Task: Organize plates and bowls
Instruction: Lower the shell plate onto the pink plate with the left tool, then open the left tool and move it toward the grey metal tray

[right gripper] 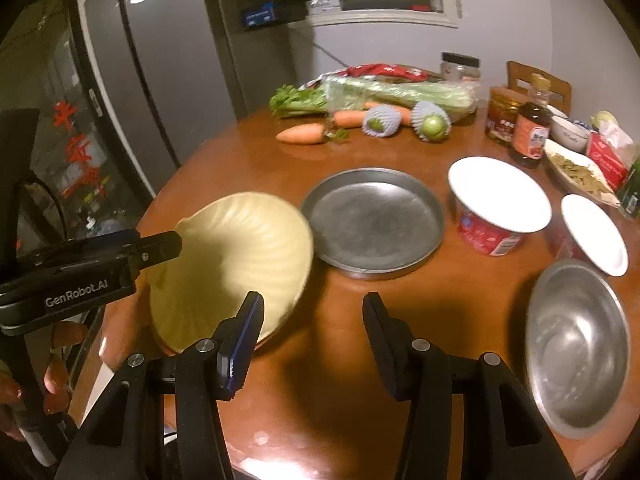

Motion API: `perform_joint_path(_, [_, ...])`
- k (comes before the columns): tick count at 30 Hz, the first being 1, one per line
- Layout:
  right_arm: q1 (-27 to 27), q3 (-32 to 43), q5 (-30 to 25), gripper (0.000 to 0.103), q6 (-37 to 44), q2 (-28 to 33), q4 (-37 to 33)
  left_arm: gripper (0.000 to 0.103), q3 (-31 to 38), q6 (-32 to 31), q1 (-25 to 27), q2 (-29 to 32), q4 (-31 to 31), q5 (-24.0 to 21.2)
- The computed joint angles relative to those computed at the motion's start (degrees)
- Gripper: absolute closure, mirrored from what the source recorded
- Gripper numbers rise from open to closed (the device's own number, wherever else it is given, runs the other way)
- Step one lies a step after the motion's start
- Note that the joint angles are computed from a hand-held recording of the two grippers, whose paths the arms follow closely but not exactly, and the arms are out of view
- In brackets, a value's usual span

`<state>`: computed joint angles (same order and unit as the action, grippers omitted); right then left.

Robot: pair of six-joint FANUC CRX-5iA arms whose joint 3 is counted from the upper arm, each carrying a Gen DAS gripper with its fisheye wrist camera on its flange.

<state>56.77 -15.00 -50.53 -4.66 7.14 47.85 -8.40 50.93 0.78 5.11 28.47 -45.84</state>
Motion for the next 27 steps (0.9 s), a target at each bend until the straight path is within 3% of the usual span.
perform_joint_path(19, [-1.8,-1.9,-4.3,0.050,-2.8,-4.5,1.0,0.042,6.1,0.2,-5.1,1.9,-1.3,-1.1])
perform_joint_path(27, [-2.8,-0.9,-6.4,0.050,-2.9,-4.9,-0.3,0.042,12.5,1.0,-6.9,5.2,-4.0,-3.5])
